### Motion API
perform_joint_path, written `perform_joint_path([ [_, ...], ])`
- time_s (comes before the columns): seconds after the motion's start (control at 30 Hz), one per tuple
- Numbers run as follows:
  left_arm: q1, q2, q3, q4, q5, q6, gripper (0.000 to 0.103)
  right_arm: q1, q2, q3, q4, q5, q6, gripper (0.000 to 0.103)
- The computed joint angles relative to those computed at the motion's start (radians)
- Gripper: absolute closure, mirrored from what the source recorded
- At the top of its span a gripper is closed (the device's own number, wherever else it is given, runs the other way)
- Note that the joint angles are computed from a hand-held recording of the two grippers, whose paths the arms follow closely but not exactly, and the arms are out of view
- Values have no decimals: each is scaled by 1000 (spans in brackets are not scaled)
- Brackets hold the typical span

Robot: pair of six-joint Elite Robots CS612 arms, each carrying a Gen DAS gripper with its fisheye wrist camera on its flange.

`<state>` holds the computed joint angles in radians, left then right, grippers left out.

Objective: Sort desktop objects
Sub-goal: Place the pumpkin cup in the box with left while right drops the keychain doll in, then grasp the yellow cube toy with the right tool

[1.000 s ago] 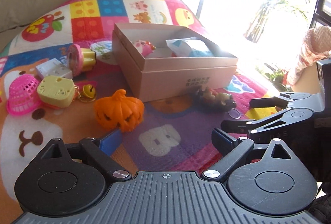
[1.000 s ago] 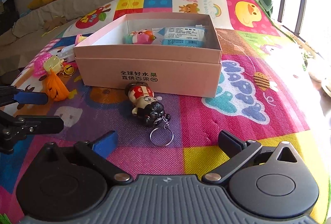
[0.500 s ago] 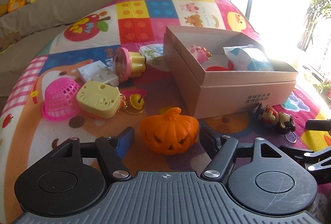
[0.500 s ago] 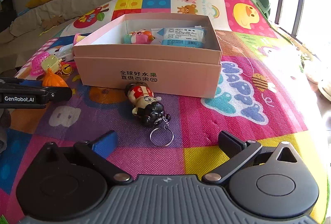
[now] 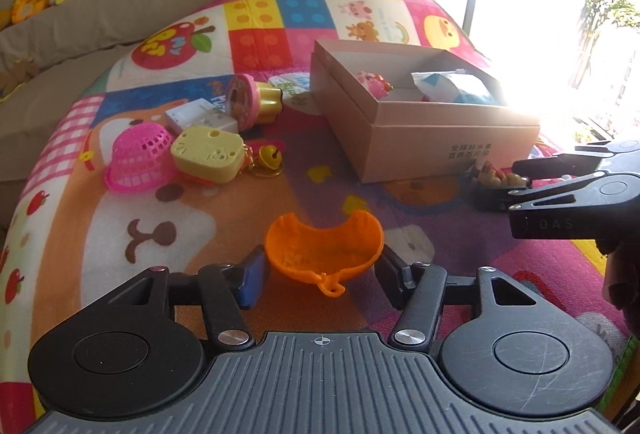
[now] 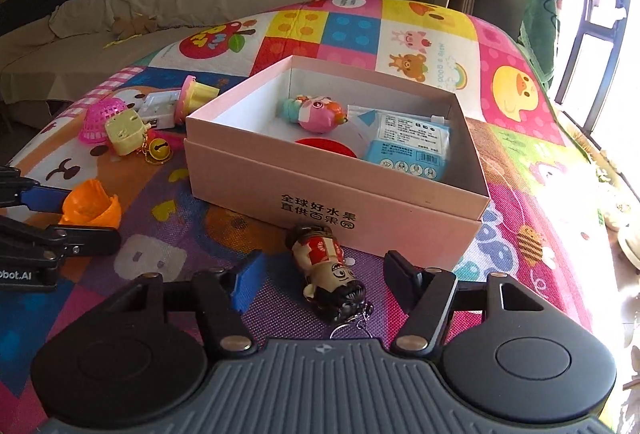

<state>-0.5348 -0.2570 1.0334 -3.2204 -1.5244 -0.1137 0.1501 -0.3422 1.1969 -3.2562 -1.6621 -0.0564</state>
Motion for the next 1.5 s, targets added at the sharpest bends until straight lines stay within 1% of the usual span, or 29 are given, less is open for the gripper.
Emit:
perform_joint_path([
  [0.07, -2, -5, 14, -8, 1, 11, 41, -8, -8, 7, 24, 35, 35, 56],
  [0.13, -3, -8, 24, -15, 2, 20, 41, -14, -31, 39, 36, 69, 35, 71],
  [0.27, -4, -15, 36, -44, -7, 24, 43, -23, -81, 124, -31, 110, 29, 71],
  [0.33, -5, -20, 42, -64, -12, 27, 43, -28, -113, 175, -92, 116, 25, 71],
  [0.43, -10, -27, 51, -102, -17, 44, 43, -36, -147, 226, -170, 114, 47, 71],
  [0.57, -17, -32, 50, -145, -17, 79, 43, -48, -175, 261, -243, 114, 79, 71],
  [0.67, -20, -21, 9, -172, -17, 117, 43, -57, -183, 266, -285, 119, 97, 71],
  [0.77, -25, 11, -73, -200, -16, 169, 43, -62, -177, 230, -292, 112, 108, 71],
  [0.83, -28, 50, -166, -197, -19, 196, 43, -64, -163, 180, -288, 111, 104, 71],
  [0.9, -31, 91, -266, -154, -7, 190, 42, -63, -140, 108, -274, 100, 87, 71],
  [0.93, -32, 114, -323, -114, 2, 184, 42, -59, -120, 52, -260, 77, 71, 71],
  [0.97, -32, 133, -368, -72, 4, 179, 39, -58, -103, 1, -225, 66, 60, 71],
  [1.0, -30, 144, -394, -37, 5, 170, 35, -60, -88, -47, -177, 74, 48, 69],
  [1.03, -29, 147, -401, -8, 10, 155, 34, -60, -74, -85, -139, 69, 51, 66],
  [1.07, -27, 143, -391, 1, 11, 143, 32, -56, -56, -132, -96, 38, 67, 64],
  [1.1, -21, 131, -356, -14, -4, 131, 25, -54, -46, -153, -72, 24, 73, 64],
  [1.13, -17, 121, -323, -34, -14, 124, 20, -55, -41, -162, -56, 22, 79, 64],
  [1.17, -13, 106, -275, -63, -9, 118, 14, -57, -39, -160, -54, 33, 89, 63],
  [1.23, -7, 86, -209, -89, 12, 112, 12, -58, -37, -143, -59, 38, 105, 59],
  [1.27, -3, 73, -174, -86, 28, 100, 12, -58, -37, -136, -57, 38, 109, 57],
  [1.33, 4, 60, -135, -68, 58, 73, 11, -54, -38, -116, -42, 31, 100, 56],
  [1.43, 16, 46, -95, -34, 123, 3, 10, -41, -35, -99, -17, 8, 37, 54],
  [1.5, 24, 37, -74, -20, 161, -61, 9, -31, -32, -92, -14, 4, -8, 52],
])
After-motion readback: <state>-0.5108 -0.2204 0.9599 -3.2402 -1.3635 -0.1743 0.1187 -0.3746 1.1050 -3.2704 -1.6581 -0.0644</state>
